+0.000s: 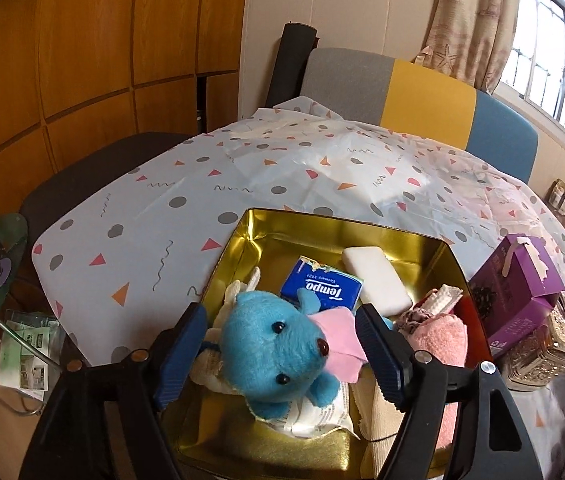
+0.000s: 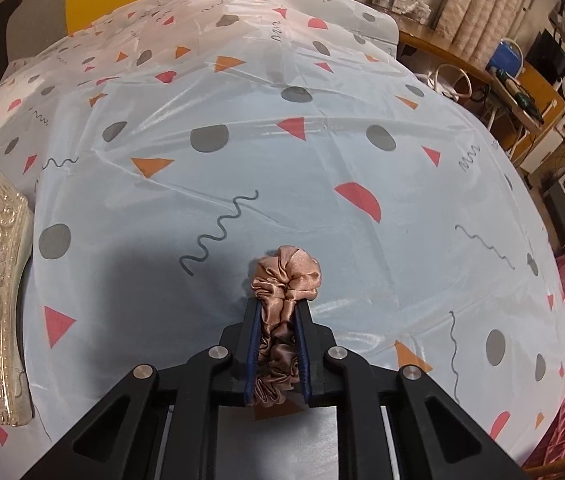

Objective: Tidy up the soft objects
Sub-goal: 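Carry the plush toy into the tray and open the left gripper while the right gripper holds the scrunchie, then carry the brown scrunchie into the tray and open the right gripper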

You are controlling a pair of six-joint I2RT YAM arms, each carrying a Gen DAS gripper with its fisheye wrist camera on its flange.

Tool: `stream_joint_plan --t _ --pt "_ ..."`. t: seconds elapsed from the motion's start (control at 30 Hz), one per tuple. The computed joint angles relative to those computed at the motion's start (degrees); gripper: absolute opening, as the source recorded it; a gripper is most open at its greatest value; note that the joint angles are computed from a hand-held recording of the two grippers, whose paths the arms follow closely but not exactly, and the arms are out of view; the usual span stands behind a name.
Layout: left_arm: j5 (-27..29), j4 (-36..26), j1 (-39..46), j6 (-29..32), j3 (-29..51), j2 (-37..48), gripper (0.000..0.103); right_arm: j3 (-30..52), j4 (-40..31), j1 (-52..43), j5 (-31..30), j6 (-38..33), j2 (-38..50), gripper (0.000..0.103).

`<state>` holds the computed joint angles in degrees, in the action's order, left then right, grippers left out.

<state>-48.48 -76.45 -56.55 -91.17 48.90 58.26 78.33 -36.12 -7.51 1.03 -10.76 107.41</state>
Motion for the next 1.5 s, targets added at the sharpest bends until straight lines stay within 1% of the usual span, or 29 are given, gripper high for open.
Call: stream_joint_plan --t 0.27,0.5,0.63,0.8,1.03,1.13,1.27,1.4,1.5 --pt "-0.6 -2.4 -3.4 -3.2 0.7 0.8 0.077 2.1 -0.8 3.3 -0.1 1.7 -0.7 0.014" --pt "-1.2 -5.5 -6.4 -7.0 1.4 1.5 0.078 6.3 -2.6 7.5 0.4 2.2 -1.4 0.014" --pt "-0.9 -5.6 -7.2 -7.7 1.3 1.6 0.078 9.8 -4.0 9.8 0.7 2.4 -0.9 0.014" --pt "-0.6 -4.5 -7.1 -6.8 1.0 1.4 0.078 15.2 -6.0 13.1 0.5 3.2 -0.1 0.014" --pt "-0.5 -4.7 -7.4 -7.2 1.0 1.6 0.078 25.8 -9.5 19.3 -1.4 3.9 1.9 0.014" --pt "-0.3 -5.7 -7.9 -8.8 0.8 1.5 0.078 29.8 -11.0 22.9 -2.0 4.3 2.5 0.014" --pt "0.0 -8.1 -9.3 -12.3 0.2 0.8 0.078 32.5 -11.5 28.5 -2.4 4.7 2.4 0.014" --pt "0.4 -11.2 -11.2 -16.3 0.0 0.4 0.079 32.5 -10.9 33.8 -3.0 5.3 1.4 0.014" --pt "0.5 -13.0 -12.1 -18.5 -0.1 0.1 0.079 30.5 -9.6 37.7 -3.6 5.2 -0.1 0.014"
